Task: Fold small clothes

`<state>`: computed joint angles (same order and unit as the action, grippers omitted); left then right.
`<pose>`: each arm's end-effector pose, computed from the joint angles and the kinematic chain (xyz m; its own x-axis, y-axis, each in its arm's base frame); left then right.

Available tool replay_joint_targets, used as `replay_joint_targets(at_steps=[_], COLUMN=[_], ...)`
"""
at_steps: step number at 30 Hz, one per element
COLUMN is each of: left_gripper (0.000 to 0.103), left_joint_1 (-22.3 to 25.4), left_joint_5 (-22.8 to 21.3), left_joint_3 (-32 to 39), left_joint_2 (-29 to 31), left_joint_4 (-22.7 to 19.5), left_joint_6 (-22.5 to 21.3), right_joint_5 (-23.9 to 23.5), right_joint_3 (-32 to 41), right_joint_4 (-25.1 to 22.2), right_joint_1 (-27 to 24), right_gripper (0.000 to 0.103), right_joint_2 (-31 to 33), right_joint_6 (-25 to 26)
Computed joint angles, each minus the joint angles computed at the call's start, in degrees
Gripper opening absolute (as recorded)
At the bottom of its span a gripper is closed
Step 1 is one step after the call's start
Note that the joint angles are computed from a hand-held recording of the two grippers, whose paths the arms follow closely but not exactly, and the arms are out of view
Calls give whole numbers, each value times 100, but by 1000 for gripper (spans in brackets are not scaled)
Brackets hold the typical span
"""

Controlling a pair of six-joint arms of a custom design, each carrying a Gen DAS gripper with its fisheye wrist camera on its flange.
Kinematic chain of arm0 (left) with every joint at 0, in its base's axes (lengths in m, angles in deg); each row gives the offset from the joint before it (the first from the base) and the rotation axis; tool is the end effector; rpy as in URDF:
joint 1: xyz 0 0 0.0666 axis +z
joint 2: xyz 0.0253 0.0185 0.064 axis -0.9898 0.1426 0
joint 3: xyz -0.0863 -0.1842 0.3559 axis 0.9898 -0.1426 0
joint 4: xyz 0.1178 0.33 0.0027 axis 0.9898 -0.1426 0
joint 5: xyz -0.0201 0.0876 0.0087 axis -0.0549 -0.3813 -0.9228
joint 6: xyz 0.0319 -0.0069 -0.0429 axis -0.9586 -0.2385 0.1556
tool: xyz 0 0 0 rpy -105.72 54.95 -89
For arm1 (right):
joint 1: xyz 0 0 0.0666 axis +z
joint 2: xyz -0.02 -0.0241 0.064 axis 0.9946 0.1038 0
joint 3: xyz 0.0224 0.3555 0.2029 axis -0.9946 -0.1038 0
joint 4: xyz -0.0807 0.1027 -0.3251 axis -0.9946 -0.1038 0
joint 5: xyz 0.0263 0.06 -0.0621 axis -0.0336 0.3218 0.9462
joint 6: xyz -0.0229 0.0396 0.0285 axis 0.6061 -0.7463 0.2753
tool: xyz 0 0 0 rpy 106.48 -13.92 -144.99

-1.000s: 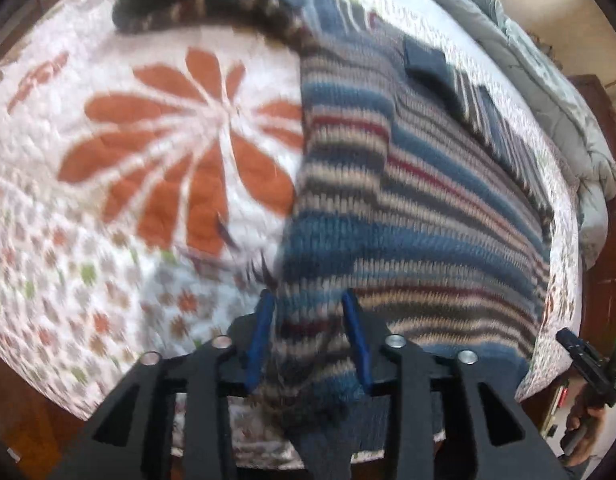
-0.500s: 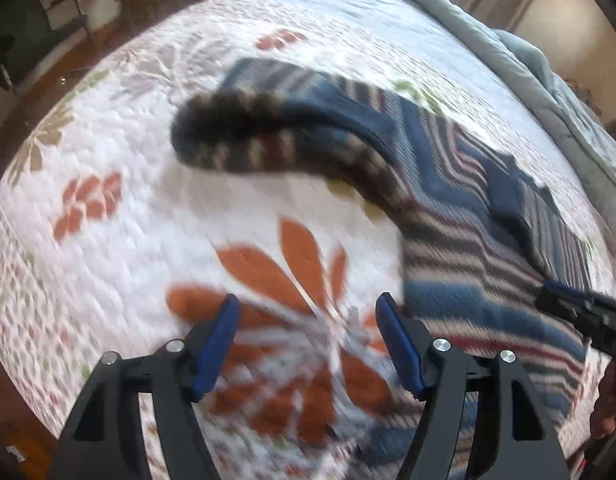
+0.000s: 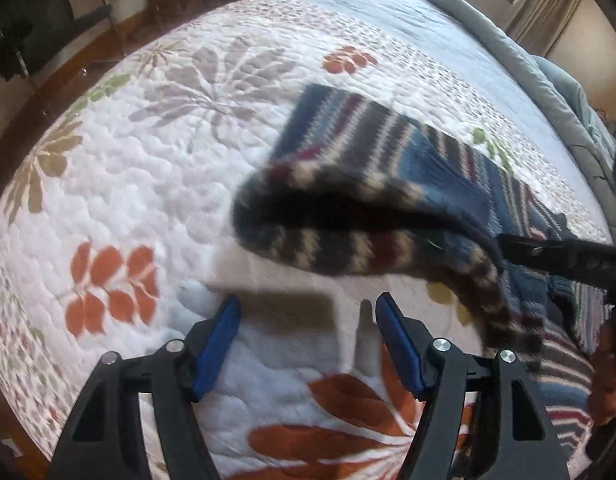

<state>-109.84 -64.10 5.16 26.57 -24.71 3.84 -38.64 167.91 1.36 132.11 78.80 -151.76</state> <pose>0.3234 -0.1741 0.3109 -0.9274 0.1634 -0.3364 0.2202 0.9657 -0.1379 0.3393 0.3836 0.2958 -0.9552 0.2943 -0.0301 0.2659 0.8986 0.3490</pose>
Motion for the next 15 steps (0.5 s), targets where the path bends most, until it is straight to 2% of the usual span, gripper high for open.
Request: replay_joint_targets(at_steps=[4,7,8,12,15], left_gripper=[71,71,71,71,71], left_joint_1=[110,111,105,145,158], left_joint_5=[102,90,82,154,144], left_joint_3=[-26,-43,-41,-65,-65], left_joint_2=[51,36,22,-43,-103], left_joint_4=[57,67,50,-11,-46], left_joint_6=[-59,-43,-38,45,68], right_joint_5=[-72,-459,-521,-467,-262], right_joint_3=[183,361,398,364,149], right_joint_4=[-7,138,187,402,668], right_joint_1=[-106,-175,-177,-135,-135], right_gripper=[38,38,36,13,10], right_joint_2=[135,449,526,571,305], right_joint_6=[0,-69,-131,-111,-19])
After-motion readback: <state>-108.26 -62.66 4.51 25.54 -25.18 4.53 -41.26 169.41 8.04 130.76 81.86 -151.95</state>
